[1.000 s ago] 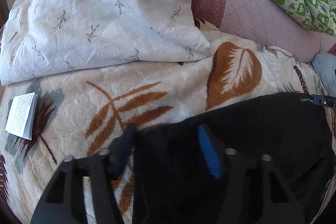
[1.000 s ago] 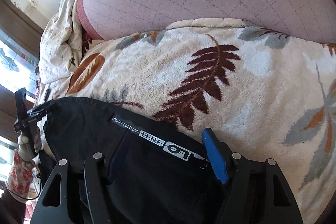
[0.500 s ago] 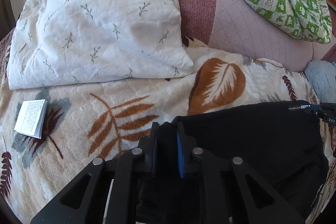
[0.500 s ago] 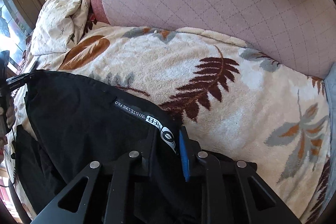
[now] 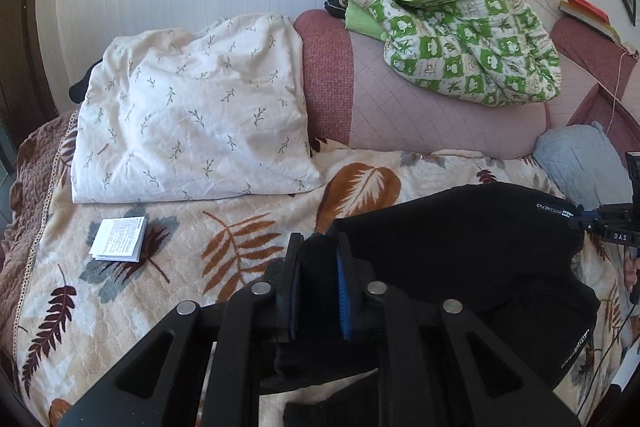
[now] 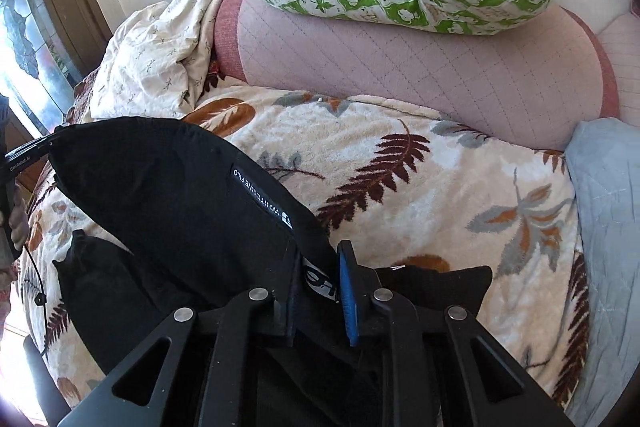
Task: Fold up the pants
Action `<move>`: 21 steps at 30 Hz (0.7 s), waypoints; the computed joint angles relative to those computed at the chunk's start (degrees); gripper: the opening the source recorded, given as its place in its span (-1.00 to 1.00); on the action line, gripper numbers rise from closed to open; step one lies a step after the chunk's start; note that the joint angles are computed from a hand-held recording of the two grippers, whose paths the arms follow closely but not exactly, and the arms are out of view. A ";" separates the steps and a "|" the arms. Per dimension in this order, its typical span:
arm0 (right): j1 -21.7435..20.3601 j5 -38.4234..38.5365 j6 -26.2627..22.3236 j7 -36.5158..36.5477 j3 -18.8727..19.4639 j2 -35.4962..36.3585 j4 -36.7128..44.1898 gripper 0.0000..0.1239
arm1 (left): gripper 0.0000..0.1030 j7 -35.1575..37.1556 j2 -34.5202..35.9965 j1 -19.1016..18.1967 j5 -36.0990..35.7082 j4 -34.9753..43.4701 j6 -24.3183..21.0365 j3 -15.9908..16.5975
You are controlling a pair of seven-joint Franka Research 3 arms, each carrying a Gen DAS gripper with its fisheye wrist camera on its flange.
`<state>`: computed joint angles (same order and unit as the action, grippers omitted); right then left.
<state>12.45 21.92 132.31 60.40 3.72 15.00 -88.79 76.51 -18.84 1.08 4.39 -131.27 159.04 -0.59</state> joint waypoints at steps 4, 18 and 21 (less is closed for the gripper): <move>0.11 1.05 2.04 -1.28 0.03 -7.14 -8.65 -0.70 | -0.72 -1.63 -6.36 0.56 2.24 -5.69 0.73 -1.21; 1.42 0.16 5.87 -1.28 -0.60 -26.33 -35.90 -0.69 | -0.39 -10.92 -25.52 4.56 16.56 -25.47 -3.81 -8.48; 1.31 -0.74 5.89 -0.27 -0.99 -27.85 -39.03 -0.54 | -0.06 -11.66 -27.36 4.79 19.92 -27.71 -6.64 -9.54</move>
<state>13.76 21.17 138.20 60.14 2.73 -12.84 -127.82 64.85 -46.19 5.87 24.31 -158.98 152.39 -10.13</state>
